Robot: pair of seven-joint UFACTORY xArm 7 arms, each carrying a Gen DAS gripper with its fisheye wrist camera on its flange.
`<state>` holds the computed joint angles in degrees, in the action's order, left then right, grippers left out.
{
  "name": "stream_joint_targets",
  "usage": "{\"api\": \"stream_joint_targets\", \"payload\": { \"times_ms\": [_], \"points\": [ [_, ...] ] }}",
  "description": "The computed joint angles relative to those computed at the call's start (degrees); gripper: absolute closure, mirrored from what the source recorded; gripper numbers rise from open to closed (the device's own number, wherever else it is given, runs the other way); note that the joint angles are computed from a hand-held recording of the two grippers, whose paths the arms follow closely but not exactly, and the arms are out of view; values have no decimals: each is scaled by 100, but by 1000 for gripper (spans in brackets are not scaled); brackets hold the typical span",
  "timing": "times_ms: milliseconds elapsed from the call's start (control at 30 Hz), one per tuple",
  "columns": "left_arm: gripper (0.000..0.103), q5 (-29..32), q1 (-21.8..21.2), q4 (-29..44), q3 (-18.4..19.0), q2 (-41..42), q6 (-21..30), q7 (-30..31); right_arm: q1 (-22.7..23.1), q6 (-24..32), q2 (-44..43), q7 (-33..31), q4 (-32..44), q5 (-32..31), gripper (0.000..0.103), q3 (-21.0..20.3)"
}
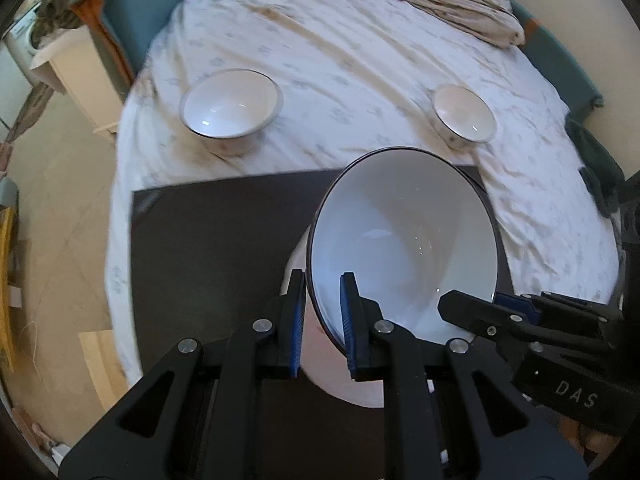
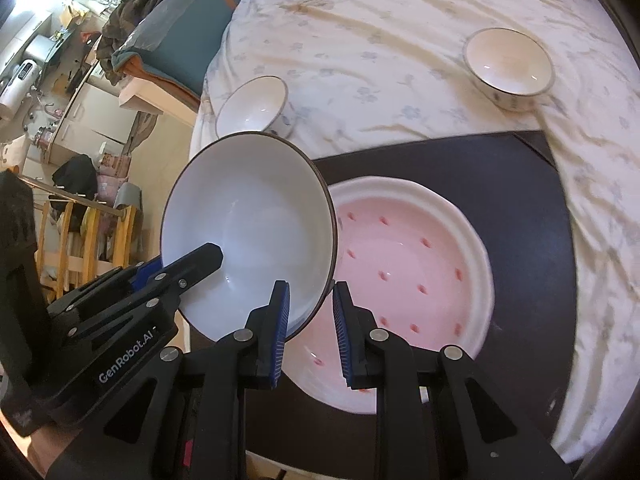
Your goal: Organize plates and bowls
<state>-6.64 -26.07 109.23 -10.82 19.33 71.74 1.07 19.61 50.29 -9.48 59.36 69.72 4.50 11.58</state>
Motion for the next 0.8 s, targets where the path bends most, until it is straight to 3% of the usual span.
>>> {"api": "stream_joint_targets", "payload": {
  "times_ms": [267,433,800],
  "points": [
    [89,166,-205,-529,-78,-212,-205,-179,-23,-117,-698,-189,-919,379,79,-67],
    [89,-222,-81,-480,-111,-92,30,-196,-3,-521,-1000,-351,-1402,728,79,-161],
    [89,266,-348,-465,-94,91,187,-159,-14,-312,-947,-558,-1549,935,79,-164]
  ]
}}
